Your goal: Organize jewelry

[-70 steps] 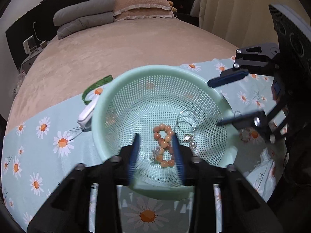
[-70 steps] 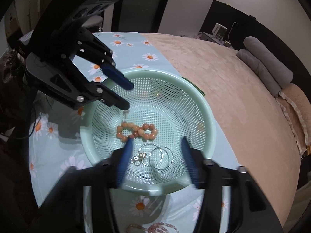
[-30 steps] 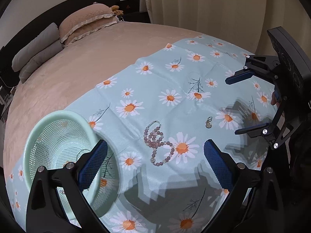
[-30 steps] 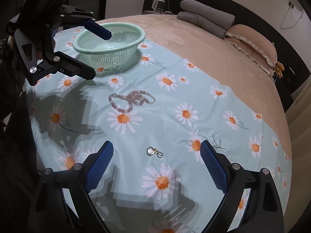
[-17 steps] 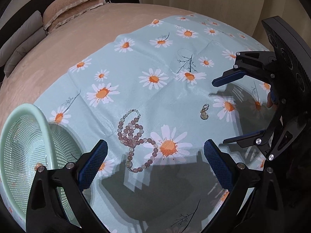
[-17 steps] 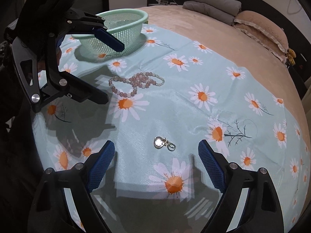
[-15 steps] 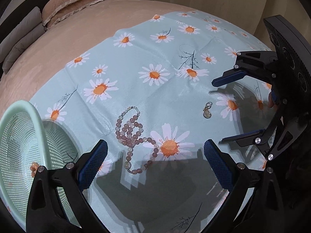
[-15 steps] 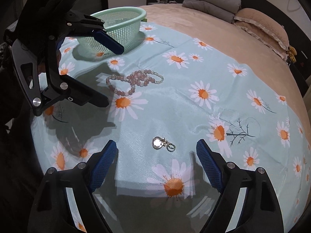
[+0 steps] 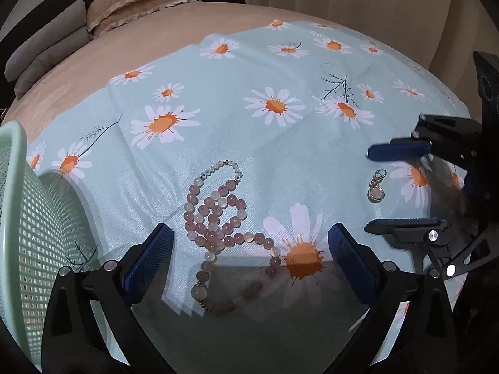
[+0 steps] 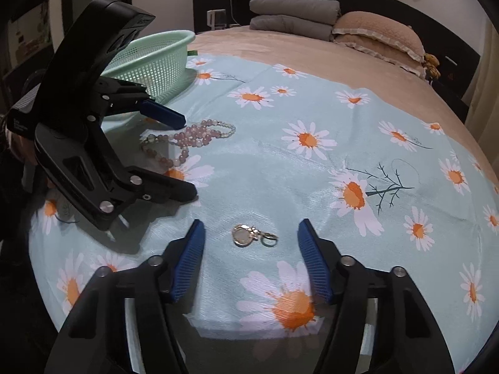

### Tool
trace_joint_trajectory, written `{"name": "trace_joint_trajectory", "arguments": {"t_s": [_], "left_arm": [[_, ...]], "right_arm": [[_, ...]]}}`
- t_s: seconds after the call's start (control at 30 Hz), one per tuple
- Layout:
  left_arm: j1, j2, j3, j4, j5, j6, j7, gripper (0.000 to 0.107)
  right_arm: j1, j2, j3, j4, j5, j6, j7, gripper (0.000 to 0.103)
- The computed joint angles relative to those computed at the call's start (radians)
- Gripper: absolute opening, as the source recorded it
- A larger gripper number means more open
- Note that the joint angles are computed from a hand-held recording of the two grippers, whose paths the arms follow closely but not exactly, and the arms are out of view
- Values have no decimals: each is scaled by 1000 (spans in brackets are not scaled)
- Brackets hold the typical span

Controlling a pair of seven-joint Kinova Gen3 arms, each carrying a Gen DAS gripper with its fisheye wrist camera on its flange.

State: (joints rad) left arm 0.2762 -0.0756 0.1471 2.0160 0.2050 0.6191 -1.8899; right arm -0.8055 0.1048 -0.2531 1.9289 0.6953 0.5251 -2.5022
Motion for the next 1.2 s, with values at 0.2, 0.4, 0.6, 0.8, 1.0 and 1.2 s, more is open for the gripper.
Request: {"name": "trace_joint_trajectory", "arguments": {"t_s": [0.2, 0.4, 0.6, 0.8, 1.0, 1.2], "left_arm": [[19, -32, -30, 34, 87, -15, -52, 75], [0, -47, -101, 29, 304, 111, -242, 14], [-74, -69, -78, 31, 361, 184, -218, 6], [-38, -126, -56, 12, 266, 219, -149, 6], [-35, -207, -79, -33, 229, 264, -114, 6], [-50, -276, -70, -100, 124, 313, -34, 6]], "right_arm": [[-55, 4, 5, 7, 112, 41, -242, 18], [-212, 61, 36, -53, 233, 255, -446, 16], [-207, 51, -39, -46, 284, 323, -654, 15], [-197, 12, -69, -63, 255, 326, -660, 15], [-211, -2, -113, -139, 252, 408, -558, 15], [-236, 22, -107, -227, 243, 444, -441, 15]]}}
